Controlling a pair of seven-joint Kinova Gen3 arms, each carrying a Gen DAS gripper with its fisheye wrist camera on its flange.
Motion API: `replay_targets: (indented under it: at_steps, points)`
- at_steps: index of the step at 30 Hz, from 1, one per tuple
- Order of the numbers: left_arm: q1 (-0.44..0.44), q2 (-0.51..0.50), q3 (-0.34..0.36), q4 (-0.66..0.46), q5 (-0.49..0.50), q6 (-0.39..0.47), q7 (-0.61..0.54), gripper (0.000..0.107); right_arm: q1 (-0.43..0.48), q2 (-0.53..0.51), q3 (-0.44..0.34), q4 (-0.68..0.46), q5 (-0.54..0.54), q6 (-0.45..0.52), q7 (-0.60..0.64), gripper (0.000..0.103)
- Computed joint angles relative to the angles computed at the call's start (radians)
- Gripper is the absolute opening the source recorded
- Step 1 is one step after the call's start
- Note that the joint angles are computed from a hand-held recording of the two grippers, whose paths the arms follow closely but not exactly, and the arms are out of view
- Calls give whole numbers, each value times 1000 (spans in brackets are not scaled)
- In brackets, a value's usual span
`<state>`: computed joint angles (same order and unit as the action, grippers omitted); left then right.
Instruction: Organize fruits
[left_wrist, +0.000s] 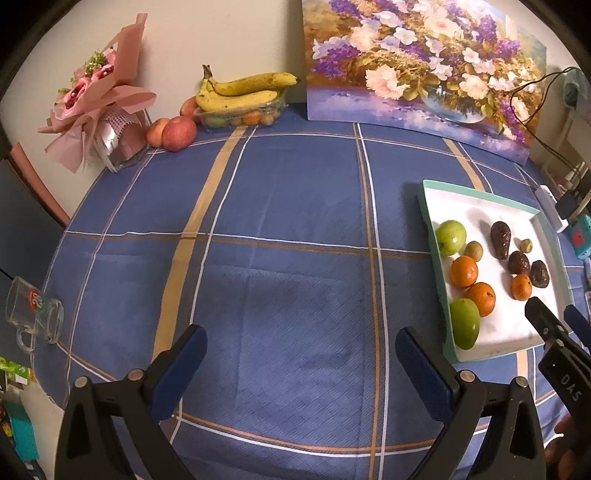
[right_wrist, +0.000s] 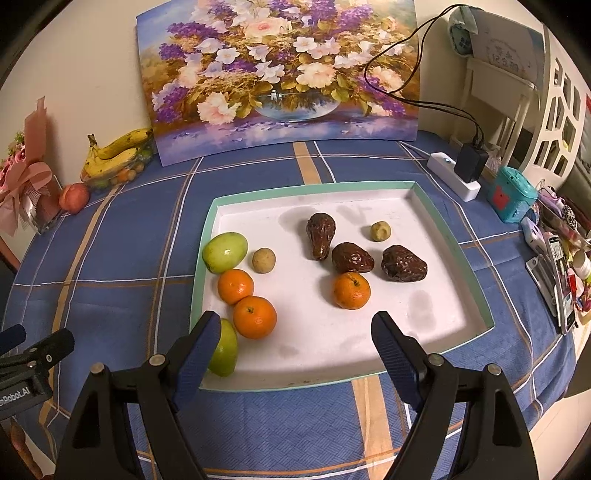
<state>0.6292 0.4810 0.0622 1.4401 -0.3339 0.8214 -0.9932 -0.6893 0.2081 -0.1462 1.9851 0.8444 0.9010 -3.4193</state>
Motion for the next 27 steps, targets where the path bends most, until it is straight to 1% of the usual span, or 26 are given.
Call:
replay_targets:
  at_steps: [27]
  points:
    - [-3,3,1,-4,0,8,-8,103,3,6,2,-8,-12,-5,30,84]
